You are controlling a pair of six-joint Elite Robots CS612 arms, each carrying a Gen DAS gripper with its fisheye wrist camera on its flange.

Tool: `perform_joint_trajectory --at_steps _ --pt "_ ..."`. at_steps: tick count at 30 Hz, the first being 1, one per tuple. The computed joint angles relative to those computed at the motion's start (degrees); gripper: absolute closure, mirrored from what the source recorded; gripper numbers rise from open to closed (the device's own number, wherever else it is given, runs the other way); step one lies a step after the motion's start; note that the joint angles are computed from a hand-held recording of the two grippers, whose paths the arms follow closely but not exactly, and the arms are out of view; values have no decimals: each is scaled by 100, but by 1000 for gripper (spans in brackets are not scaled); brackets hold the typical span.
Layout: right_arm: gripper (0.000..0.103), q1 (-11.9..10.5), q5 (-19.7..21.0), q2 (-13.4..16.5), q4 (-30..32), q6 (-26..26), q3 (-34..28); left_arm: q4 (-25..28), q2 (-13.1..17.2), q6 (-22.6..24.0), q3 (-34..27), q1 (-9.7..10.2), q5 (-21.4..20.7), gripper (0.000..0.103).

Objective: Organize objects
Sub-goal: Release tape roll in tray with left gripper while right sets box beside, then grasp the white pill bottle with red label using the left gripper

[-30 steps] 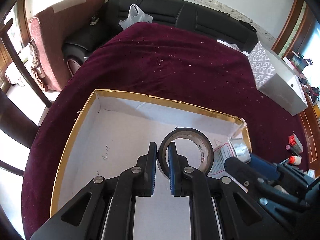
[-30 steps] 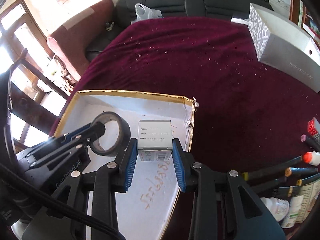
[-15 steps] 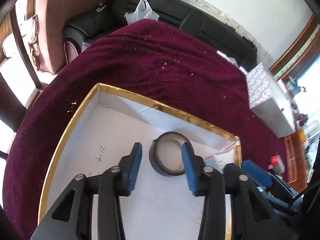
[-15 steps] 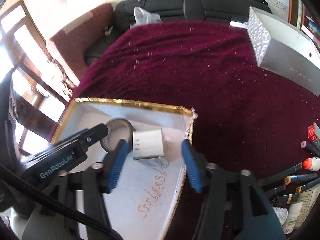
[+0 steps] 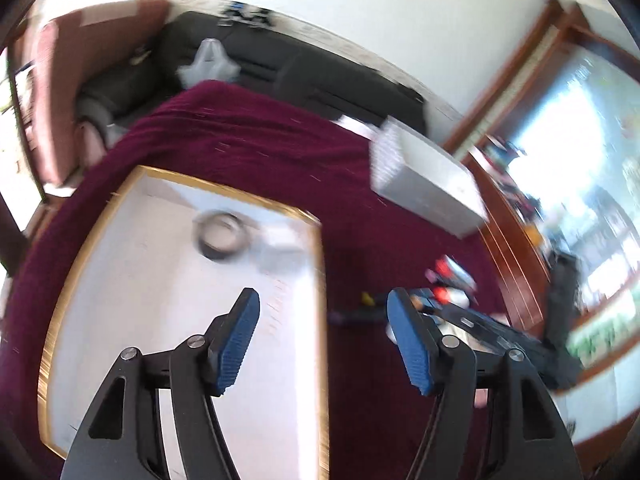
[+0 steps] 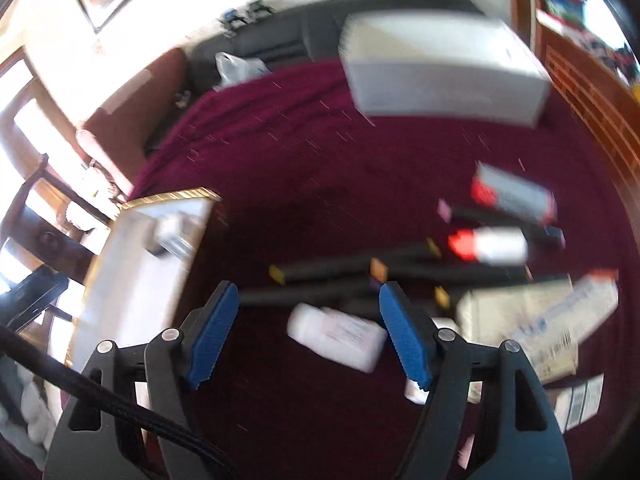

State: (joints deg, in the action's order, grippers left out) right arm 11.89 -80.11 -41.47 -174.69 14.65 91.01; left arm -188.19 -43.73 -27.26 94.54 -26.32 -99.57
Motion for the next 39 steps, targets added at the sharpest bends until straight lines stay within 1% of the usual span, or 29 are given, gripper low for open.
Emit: perform_joint_trajectory --at_steps 2,4,5,6,7,9,10,11,12,14,15,16,17,19,20,24,27,31,32,33,34,35,38,39 --pt "30 -78 197 83 107 50 -26 0 32 53 36 -100 -156 42" --pt "30 -139 439 215 76 133 -124 126 60 67 33 -194 -125 43" --pt "30 -171 676 258 84 156 -146 217 57 68 57 -240 -69 43" --pt "28 -219 1067 346 162 215 -221 257 55 55 75 -270 -45 43" --pt "28 -232 1219 366 190 230 -214 320 52 39 84 -296 -2 43" --pt "29 -225 1415 366 211 37 -185 392 35 35 109 -333 107 43" --pt "29 -228 1745 343 307 -138 -150 421 31 40 108 -349 154 43" --pt "29 -253 2212 319 393 -332 -95 460 27 57 102 -367 204 43" --pt "29 -260 2439 267 392 -516 1 514 29 72 81 -386 256 43" --pt "29 -242 2353 151 155 -640 210 583 54 82 38 -425 328 43" --pt "29 -248 2267 95 -13 -586 321 653 75 90 -10 -453 382 43" --pt "29 -265 2086 29 -265 -435 464 699 98 106 -49 -482 445 43" --pt "29 -278 1969 -5 -397 -374 538 759 128 160 -107 -525 540 43" --pt "29 -300 1599 -90 -758 -187 732 981 203 342 -271 -614 778 43" --pt "29 -325 1540 -120 -874 -109 811 1079 236 390 -342 -655 885 43" --pt "29 -468 1413 -196 -1411 417 1091 1642 448 573 -744 -801 1266 43" --pt "29 -577 1493 -221 -1559 594 1168 1914 603 668 -981 -878 1423 43" --pt "29 -629 1627 -177 -1612 751 1122 1974 766 736 -1173 -958 1654 43" --pt "29 -632 1637 -172 -1637 761 1128 2000 805 751 -1224 -961 1651 47" --pt "29 -621 1627 -164 -1622 753 1106 2000 829 738 -1249 -950 1577 65" --pt "29 -622 1628 -166 -1604 732 1108 2020 849 723 -1274 -920 1402 71" --pt "29 -632 1645 -171 -1610 719 1128 2038 852 704 -1275 -905 1360 72" --pt "29 -618 1643 -168 -1520 663 1110 1911 802 842 -1150 -932 1467 72" --pt "29 -603 1621 -157 -1474 647 1080 1882 777 832 -1103 -925 1413 72"
